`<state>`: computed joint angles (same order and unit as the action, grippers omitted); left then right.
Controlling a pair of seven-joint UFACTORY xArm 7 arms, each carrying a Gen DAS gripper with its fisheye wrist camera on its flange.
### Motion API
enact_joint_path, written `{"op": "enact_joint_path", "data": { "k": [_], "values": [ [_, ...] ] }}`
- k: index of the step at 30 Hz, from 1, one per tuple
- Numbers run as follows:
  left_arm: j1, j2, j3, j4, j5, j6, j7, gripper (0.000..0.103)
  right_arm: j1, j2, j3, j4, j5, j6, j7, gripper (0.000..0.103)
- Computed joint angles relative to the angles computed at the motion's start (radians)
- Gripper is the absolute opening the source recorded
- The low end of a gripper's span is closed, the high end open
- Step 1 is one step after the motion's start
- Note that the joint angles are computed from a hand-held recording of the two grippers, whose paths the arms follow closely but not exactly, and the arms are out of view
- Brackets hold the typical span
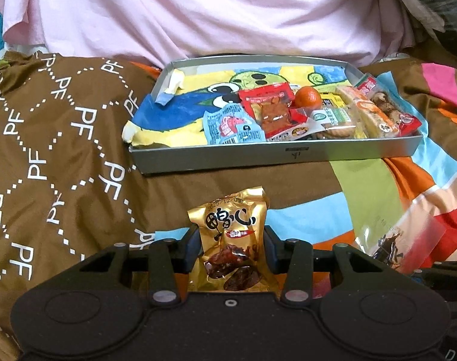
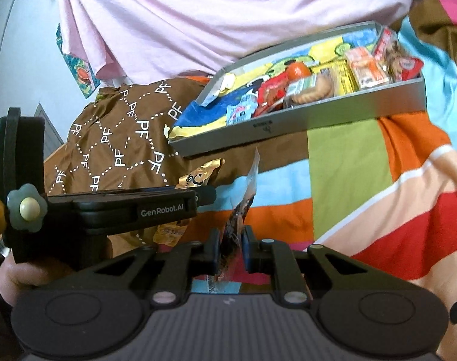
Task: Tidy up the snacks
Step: 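Lift the golden pack and dark meat pack and carry both over the tray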
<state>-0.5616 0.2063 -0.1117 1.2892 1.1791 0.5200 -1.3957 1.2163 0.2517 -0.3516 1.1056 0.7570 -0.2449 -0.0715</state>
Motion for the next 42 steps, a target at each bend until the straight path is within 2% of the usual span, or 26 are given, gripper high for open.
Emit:
{"op": "enact_joint_path", "data": {
  "k": [6, 10, 14, 17, 19, 22, 26, 30, 35, 38, 42],
  "values": [
    [-0.007, -0.017, 0.001, -0.005, 0.068, 0.012, -0.105, 0.045, 0.069, 0.007, -0.056, 0.010, 0.070, -0.022, -0.100, 0.015],
    [-0.004, -0.025, -0.006, 0.003, 0.120, 0.030, -0.175, 0.045, 0.058, 0.008, -0.034, 0.020, 0.113, -0.053, -0.163, 0.014],
    [0.002, -0.022, -0.012, 0.035, 0.145, 0.052, -0.206, 0.045, -0.082, -0.006, 0.107, 0.004, 0.026, -0.122, -0.120, 0.014],
    [0.007, -0.014, -0.011, 0.069, 0.148, 0.059, -0.214, 0.045, -0.147, -0.001, 0.163, 0.018, -0.009, -0.163, -0.116, 0.014],
    [0.009, -0.005, -0.005, 0.097, 0.158, 0.061, -0.223, 0.045, -0.213, 0.009, 0.213, 0.027, -0.085, -0.212, -0.086, 0.014],
    [0.011, 0.021, 0.008, 0.157, 0.169, 0.064, -0.222, 0.045, -0.285, 0.045, 0.252, 0.089, -0.142, -0.262, -0.077, 0.014],
    [0.009, 0.076, 0.035, 0.252, 0.163, 0.061, -0.215, 0.045, -0.416, 0.110, 0.334, 0.187, -0.244, -0.350, 0.039, 0.014],
    [0.005, 0.141, 0.067, 0.344, 0.093, 0.057, -0.176, 0.046, -0.527, 0.194, 0.409, 0.297, -0.328, -0.403, 0.125, 0.014],
    [-0.011, 0.236, 0.118, 0.448, 0.003, 0.054, -0.092, 0.046, -0.628, 0.287, 0.473, 0.389, -0.420, -0.381, 0.195, 0.015],
    [-0.025, 0.289, 0.146, 0.501, -0.040, 0.046, -0.041, 0.046, -0.648, 0.319, 0.468, 0.421, -0.453, -0.323, 0.209, 0.015],
    [-0.042, 0.347, 0.180, 0.554, -0.098, 0.029, 0.014, 0.046, -0.627, 0.333, 0.429, 0.441, -0.433, -0.246, 0.202, 0.016]
  ]
}}
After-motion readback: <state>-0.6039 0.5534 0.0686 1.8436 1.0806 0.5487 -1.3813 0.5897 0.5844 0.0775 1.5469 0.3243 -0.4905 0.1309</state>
